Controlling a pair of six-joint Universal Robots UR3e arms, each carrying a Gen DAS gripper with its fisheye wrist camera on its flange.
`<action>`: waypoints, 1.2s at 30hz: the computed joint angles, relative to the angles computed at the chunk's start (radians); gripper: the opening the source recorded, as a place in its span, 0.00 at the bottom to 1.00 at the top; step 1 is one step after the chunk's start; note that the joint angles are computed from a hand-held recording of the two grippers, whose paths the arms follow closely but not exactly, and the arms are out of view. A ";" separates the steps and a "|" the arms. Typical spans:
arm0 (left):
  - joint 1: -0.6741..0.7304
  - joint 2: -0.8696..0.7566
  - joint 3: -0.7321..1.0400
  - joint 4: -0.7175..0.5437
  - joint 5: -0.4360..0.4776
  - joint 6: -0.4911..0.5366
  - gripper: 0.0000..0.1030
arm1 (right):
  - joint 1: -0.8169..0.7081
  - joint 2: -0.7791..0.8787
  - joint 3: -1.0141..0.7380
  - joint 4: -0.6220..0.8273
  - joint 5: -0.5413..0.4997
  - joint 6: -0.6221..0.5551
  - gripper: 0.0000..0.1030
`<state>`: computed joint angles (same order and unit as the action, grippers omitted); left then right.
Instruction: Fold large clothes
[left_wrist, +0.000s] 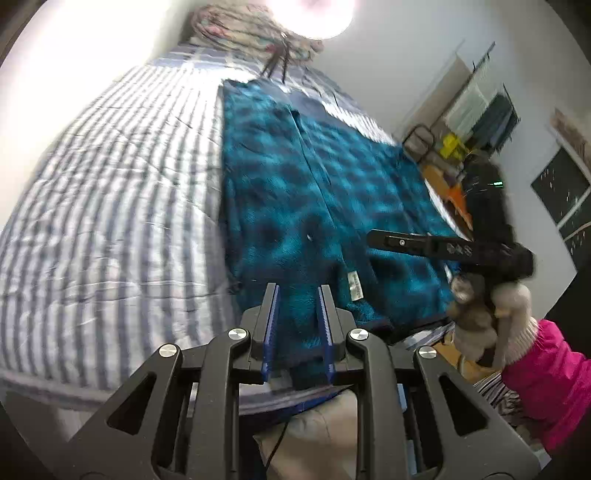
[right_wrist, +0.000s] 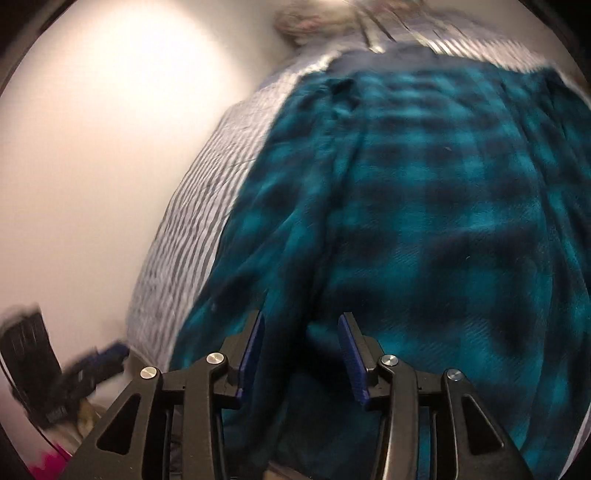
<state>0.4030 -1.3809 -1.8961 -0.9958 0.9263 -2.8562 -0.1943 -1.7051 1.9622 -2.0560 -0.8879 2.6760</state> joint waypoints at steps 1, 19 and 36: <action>-0.029 -0.025 0.007 0.020 0.022 -0.007 0.19 | 0.009 -0.022 0.036 -0.018 0.013 -0.019 0.41; -0.244 -0.023 -0.077 0.219 0.191 -0.042 0.19 | -0.147 -0.304 0.189 0.066 -0.007 -0.257 0.45; -0.458 -0.279 0.375 0.192 0.123 -0.222 0.50 | -0.936 -0.218 -0.106 0.462 0.014 -0.642 0.60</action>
